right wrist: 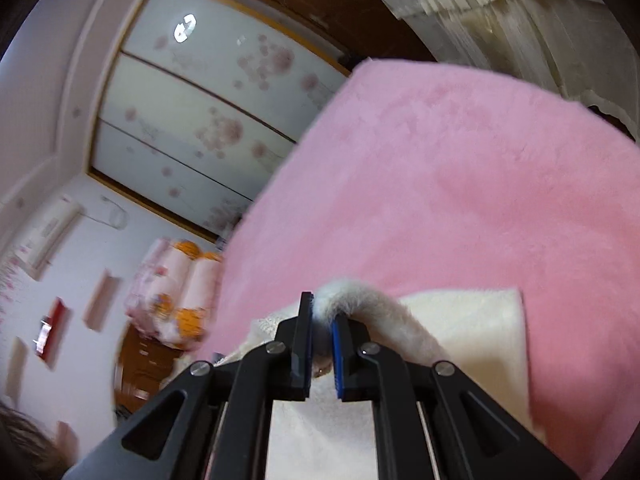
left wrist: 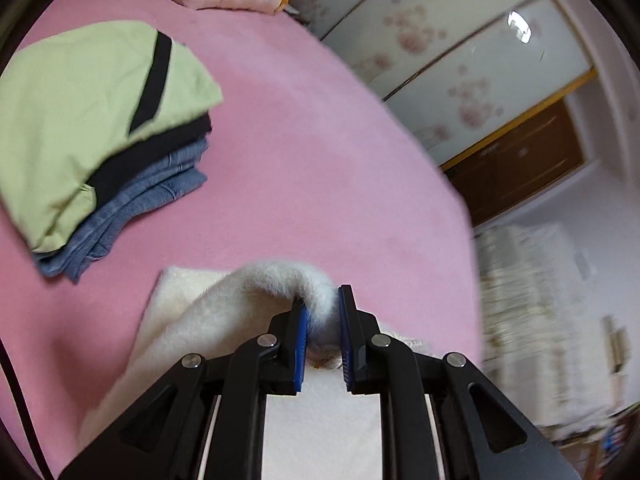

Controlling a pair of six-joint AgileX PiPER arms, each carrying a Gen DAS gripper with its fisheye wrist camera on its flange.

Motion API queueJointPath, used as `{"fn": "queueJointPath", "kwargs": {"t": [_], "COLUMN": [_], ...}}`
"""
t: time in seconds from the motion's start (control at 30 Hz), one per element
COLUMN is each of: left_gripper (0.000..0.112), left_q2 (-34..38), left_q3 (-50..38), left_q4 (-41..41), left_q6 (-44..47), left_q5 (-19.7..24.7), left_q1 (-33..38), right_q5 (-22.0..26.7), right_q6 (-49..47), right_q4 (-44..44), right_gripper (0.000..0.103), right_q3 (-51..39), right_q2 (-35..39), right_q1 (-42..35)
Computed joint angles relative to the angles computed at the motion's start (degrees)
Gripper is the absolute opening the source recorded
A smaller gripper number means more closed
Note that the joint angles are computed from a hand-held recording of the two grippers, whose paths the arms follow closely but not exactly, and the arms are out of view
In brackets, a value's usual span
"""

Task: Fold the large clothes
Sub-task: 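Lift the hem with both grippers and fold it toward the collar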

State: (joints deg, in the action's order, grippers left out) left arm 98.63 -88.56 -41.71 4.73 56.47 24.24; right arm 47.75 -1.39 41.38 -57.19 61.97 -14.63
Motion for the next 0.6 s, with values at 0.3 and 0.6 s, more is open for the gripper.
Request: {"fn": "queueJointPath", "kwargs": {"t": [0.3, 0.6], "left_gripper": [0.013, 0.038], "left_q2": [8.7, 13.0], "left_q3": [-1.7, -11.8], "left_q4": [11.4, 23.2], "left_q6": [-10.7, -19.0], "left_q5": [-6.9, 1.8], "left_q1": [-4.8, -8.5], "right_q5": [-12.2, -2.5], "right_q6": [13.4, 23.7], "right_q4": [-20.9, -39.1], "right_gripper": [0.007, 0.010], "right_q3": [1.1, -6.7], "right_q2": [13.4, 17.9], "right_q1": [9.8, 16.5]}}
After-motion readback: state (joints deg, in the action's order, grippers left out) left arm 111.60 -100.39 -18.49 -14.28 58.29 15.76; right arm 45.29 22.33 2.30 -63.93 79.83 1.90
